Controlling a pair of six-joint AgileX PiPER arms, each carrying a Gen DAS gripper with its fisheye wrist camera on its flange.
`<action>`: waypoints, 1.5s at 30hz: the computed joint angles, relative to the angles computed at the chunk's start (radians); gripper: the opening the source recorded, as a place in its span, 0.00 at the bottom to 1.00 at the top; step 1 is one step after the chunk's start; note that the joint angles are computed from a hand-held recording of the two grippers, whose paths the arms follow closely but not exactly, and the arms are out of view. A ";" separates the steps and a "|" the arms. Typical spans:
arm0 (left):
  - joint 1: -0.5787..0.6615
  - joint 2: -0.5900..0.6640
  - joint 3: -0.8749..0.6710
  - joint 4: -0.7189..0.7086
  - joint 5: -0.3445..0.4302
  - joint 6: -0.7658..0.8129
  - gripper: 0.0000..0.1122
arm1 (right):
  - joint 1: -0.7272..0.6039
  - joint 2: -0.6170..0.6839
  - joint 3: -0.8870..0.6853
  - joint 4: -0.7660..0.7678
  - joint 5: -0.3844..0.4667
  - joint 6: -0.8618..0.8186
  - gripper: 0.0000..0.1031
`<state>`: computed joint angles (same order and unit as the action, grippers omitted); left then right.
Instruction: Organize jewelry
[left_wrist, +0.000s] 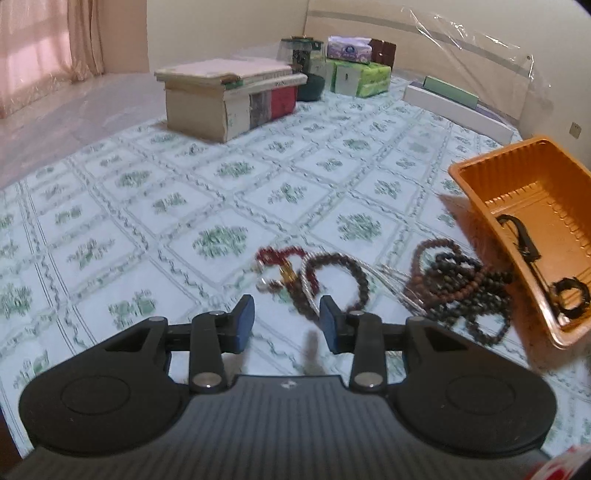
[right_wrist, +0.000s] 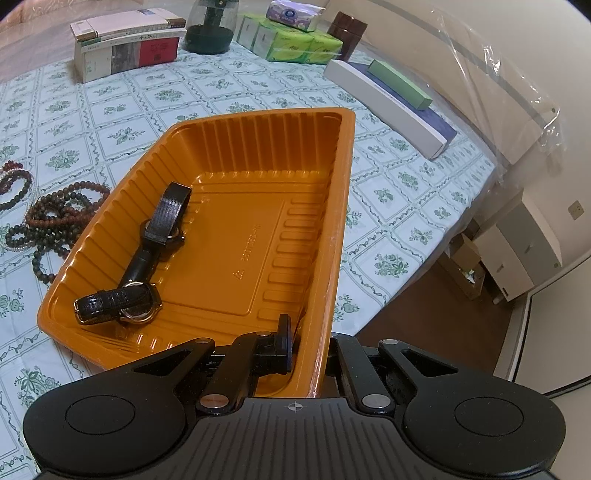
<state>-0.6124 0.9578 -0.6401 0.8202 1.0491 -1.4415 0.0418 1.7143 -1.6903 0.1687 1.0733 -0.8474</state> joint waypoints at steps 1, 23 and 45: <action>0.016 0.005 0.001 0.007 -0.005 0.011 0.30 | 0.000 0.000 0.000 0.000 0.000 0.000 0.04; 0.201 0.113 0.040 0.055 -0.204 0.188 0.15 | 0.008 0.000 0.015 -0.018 -0.025 0.020 0.04; -0.042 0.306 -0.288 0.066 -0.310 0.172 0.15 | -0.002 -0.013 0.036 0.011 -0.039 0.014 0.04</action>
<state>-0.6542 1.2634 -0.9277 0.8857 0.7392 -1.2694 0.0399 1.7015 -1.6542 0.1792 1.0345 -0.8335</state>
